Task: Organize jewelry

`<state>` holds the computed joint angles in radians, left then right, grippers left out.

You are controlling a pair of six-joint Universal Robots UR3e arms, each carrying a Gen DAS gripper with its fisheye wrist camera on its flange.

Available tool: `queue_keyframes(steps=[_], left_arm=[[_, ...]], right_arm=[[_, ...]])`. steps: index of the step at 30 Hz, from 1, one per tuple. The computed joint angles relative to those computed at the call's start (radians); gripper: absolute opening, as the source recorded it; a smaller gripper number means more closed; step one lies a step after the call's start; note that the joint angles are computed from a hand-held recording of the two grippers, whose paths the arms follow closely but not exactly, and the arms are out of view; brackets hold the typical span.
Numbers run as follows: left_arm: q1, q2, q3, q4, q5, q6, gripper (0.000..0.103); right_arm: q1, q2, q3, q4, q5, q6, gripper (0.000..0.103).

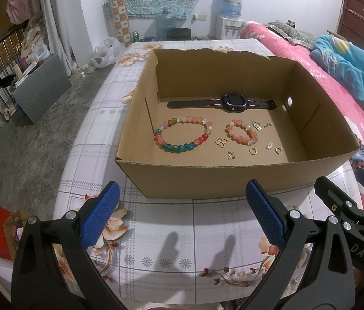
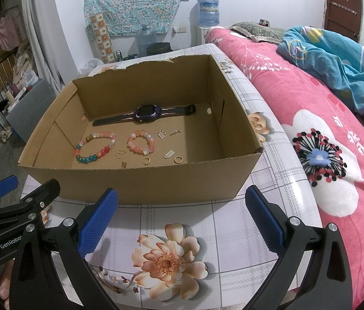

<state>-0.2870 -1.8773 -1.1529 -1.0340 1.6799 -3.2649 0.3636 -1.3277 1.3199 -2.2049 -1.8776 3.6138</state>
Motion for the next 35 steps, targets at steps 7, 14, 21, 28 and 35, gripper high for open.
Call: queue_keyframes(steps=[7, 14, 21, 28, 35], left_arm=[[0.000, -0.004, 0.008, -0.005, 0.001, 0.000, 0.095], [0.000, -0.004, 0.009, -0.005, 0.000, 0.000, 0.095], [-0.001, -0.006, 0.012, -0.008, 0.001, 0.000, 0.095], [-0.001, -0.006, 0.011, -0.010, 0.000, -0.001, 0.095], [0.014, 0.024, -0.038, 0.005, -0.010, 0.008, 0.095]], right_arm=[[-0.002, -0.001, 0.000, 0.000, 0.001, -0.002, 0.096], [-0.002, -0.001, 0.001, 0.000, 0.003, -0.001, 0.096], [-0.002, -0.001, 0.000, 0.001, 0.003, 0.000, 0.096], [-0.001, -0.002, 0.006, -0.002, 0.004, 0.002, 0.096], [0.006, 0.002, 0.005, -0.002, 0.001, 0.009, 0.096]])
